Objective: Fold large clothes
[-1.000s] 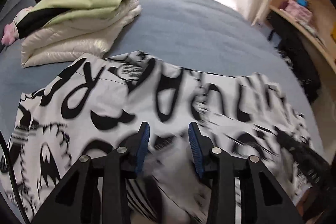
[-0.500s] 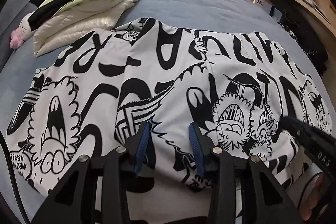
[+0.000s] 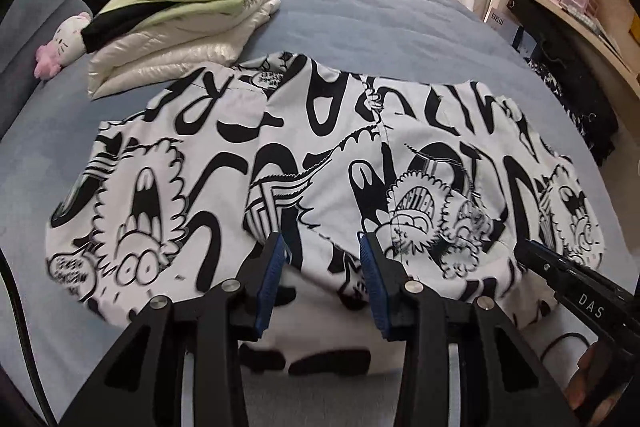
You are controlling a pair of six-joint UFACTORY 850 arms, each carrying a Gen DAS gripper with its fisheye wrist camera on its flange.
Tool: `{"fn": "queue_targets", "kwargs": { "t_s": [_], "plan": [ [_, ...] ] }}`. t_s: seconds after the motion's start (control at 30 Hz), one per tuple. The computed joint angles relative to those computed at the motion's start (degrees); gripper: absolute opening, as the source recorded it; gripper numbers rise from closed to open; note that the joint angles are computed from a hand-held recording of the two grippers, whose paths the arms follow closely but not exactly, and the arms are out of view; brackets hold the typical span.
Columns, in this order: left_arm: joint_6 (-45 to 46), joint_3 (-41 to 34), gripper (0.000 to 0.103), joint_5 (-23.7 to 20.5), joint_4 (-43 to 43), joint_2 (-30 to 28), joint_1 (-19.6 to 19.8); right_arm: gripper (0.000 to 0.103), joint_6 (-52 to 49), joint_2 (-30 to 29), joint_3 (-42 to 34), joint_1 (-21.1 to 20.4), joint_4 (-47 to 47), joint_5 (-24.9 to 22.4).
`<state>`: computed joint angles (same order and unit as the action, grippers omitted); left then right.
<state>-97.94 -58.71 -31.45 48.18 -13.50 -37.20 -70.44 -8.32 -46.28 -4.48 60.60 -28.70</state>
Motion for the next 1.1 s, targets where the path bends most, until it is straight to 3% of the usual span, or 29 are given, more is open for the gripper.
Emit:
{"fn": "queue_targets", "kwargs": {
  "t_s": [0.4,0.67,0.93,1.1],
  "plan": [
    [-7.0,5.2,0.038,-5.0,3.7,10.5,-7.0,0.016,-1.1,14.6,6.4,-5.0,-2.3,-7.6],
    [-11.9,9.4,0.039,-5.7,5.0,17.0,-10.0,0.02,-3.4,23.5,9.3,-8.7,-4.5,-14.6],
    [-16.0,15.1,0.04,-0.2,2.9,21.5,-9.9,0.02,-3.2,26.9,9.9,-8.7,-7.5,-21.6],
    [-20.4,19.9,0.04,9.0,2.2,22.9,-6.6,0.02,-1.8,26.1,11.0,-5.6,-8.6,-19.4]
  ]
}}
